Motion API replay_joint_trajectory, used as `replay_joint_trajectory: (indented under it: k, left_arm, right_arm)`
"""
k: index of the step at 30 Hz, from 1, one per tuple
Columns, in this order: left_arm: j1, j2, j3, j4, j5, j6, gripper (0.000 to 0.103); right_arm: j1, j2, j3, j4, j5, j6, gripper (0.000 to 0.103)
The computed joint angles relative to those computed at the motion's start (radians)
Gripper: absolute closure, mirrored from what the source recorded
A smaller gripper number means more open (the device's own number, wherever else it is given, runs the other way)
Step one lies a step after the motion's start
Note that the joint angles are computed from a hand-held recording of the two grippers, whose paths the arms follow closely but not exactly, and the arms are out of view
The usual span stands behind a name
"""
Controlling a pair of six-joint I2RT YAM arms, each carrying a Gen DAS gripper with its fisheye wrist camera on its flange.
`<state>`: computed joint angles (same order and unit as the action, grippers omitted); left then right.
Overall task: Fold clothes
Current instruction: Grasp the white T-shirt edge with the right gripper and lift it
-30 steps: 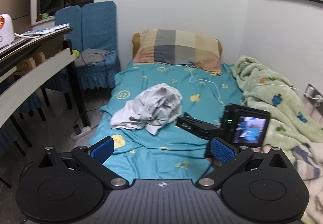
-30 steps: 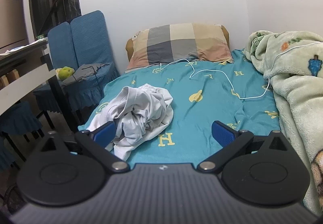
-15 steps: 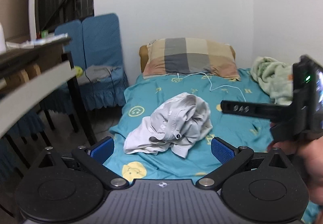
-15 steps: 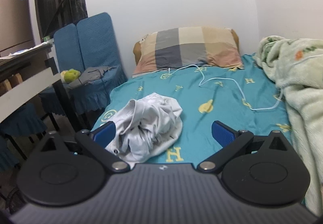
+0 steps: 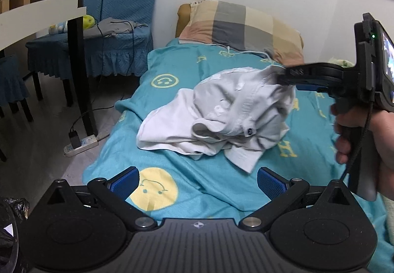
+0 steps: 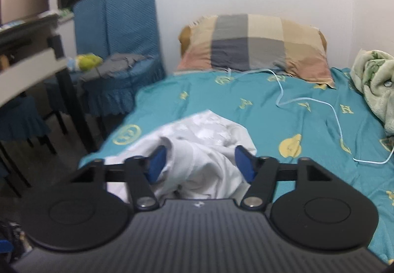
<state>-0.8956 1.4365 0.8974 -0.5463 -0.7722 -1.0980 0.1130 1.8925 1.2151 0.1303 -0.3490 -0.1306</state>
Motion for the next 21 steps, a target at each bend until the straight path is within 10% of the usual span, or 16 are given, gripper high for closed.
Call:
replay_joint_trajectory:
  k: [1,7,21]
  left_arm:
    - [0.007,-0.002,-0.015,0.023,0.0,0.005,0.0]
    - [0.001,0.0,-0.049,0.078,-0.037,0.001,0.0]
    - [-0.084,0.12,0.007,0.106,-0.149,0.003,0.0]
  right_arm:
    - [0.005,0.01,0.001,0.007,0.022,-0.004,0.086]
    - [-0.043,-0.091,-0.124,0.075,0.002,0.025,0.095]
    - [-0.254,-0.53,-0.263,-0.268,-0.33,0.066,0.097]
